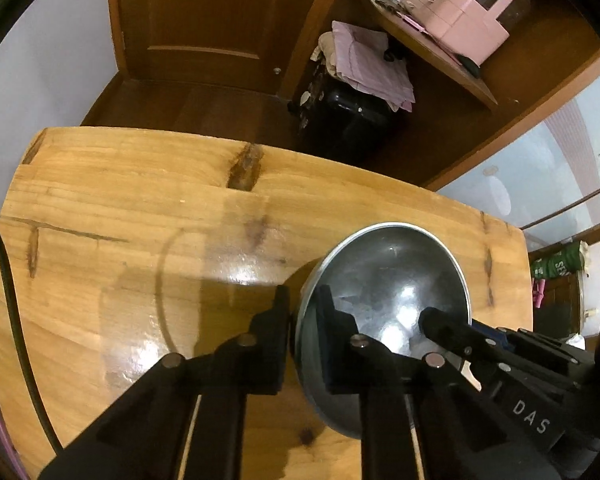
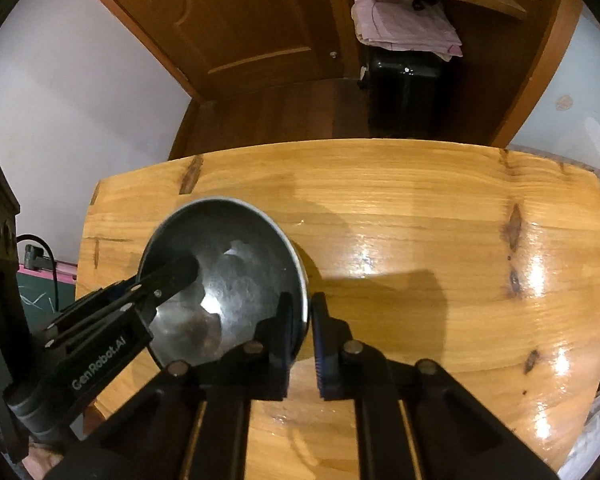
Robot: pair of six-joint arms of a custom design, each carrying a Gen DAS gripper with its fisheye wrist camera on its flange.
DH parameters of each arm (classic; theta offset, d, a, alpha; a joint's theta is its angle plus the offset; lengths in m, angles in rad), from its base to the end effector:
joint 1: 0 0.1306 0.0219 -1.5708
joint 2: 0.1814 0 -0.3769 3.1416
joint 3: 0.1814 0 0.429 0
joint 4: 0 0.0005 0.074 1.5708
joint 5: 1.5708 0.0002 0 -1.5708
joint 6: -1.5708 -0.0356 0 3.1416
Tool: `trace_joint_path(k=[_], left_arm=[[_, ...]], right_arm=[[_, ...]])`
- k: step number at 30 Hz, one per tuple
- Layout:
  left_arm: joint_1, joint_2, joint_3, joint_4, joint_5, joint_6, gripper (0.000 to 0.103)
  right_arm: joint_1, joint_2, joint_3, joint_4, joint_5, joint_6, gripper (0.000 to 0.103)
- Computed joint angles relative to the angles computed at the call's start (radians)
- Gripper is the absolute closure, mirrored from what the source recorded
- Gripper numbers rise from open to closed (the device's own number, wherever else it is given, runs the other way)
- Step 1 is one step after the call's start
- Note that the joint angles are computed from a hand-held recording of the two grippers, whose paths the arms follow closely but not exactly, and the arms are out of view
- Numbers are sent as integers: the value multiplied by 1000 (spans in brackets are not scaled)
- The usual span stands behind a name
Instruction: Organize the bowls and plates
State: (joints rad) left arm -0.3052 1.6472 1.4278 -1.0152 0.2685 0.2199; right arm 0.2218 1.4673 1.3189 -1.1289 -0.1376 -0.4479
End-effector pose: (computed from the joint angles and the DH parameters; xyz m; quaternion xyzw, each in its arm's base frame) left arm 0.5428 -0.1814 0.2993 0.0640 0.9752 -0.1705 0.1259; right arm 0.4936 0.1158 0.3383 0.1014 0.9817 0.1122 0.1154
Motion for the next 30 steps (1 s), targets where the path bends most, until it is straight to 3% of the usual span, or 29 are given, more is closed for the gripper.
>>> trace_joint_path(k=[7,12,24,30], left_arm=[[-16,-63,-23,-61,21,-39,94],[-32,-142,-38,-127,63,-47,94],[-162,-451,-129,-278,90,-59,94],[-257,-596,-192,-360,90,-27,93]], right_arm=[[-5,-59,-33,-44,-8,-29,97],[12,-163,-66,-99,4,-54,97],[93,-520,-123,-307,112,-149,97],[165,-688,-176,-414,154,-206,97]])
